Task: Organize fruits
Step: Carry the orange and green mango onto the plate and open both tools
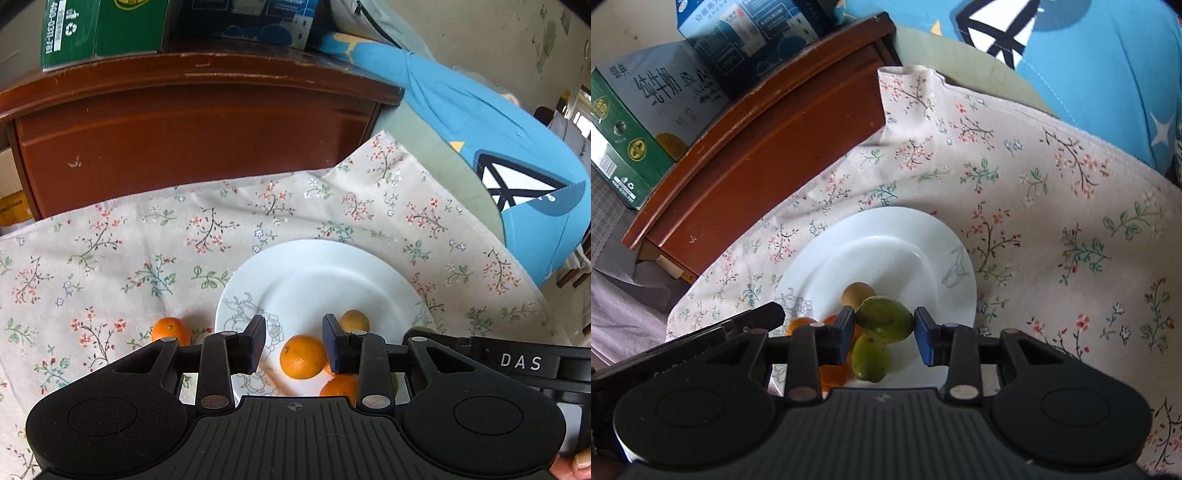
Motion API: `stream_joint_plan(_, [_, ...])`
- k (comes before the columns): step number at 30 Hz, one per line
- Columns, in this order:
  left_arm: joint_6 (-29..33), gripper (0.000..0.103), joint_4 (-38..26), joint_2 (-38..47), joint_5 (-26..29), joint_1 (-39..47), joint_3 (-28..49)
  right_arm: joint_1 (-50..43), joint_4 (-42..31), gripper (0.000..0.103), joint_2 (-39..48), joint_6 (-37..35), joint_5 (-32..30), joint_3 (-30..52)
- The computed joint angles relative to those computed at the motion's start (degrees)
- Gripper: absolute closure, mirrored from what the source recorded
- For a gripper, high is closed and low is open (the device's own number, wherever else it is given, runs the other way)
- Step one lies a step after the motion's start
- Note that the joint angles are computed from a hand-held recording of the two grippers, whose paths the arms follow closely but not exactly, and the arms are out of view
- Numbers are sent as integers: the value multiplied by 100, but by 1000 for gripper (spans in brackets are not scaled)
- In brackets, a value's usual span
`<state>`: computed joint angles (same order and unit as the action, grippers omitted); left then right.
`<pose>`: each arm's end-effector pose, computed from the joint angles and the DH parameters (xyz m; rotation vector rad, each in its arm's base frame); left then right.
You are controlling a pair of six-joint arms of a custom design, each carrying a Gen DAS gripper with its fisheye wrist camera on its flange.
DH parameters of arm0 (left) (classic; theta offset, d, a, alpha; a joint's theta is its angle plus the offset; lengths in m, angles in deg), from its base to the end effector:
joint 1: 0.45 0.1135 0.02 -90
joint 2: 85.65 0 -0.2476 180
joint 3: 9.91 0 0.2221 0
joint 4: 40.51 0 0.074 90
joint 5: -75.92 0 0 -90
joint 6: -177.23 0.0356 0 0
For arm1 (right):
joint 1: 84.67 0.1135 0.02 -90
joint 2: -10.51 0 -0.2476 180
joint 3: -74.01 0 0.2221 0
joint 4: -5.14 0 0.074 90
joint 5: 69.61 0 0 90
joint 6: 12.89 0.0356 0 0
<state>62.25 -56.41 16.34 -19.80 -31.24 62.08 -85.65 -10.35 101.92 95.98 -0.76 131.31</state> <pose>0.2938 -0.1710 0.1661 0.0730 2.3937 -0.3478 0.2796 0.0081 0.1548 0.2553 2.4309 0.5892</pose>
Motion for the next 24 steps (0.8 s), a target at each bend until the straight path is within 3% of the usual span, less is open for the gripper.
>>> stream_joint_plan(5, [-73,69,-19,-117,-68,-18,-42,-64,135,65,-21,166,-9,-59])
stream_joint_plan(8, [-130,42,-91,-238,-353,-104,-72,-137,222,65,-86,238,-122,-107])
stream_joint_plan(12, [-17,30,-354,-433,-502,-110,-18,-193,231,63,-122,268,-309,-105])
stream_joint_plan(15, [2,26,-645,-604,-593,-74,59,-144,215,63,-158,179,-361,-111])
stream_joint_plan(24, [15,25,-1300,-1087,-885,-62,-10,183,252,61,-403,-254,-418,-249])
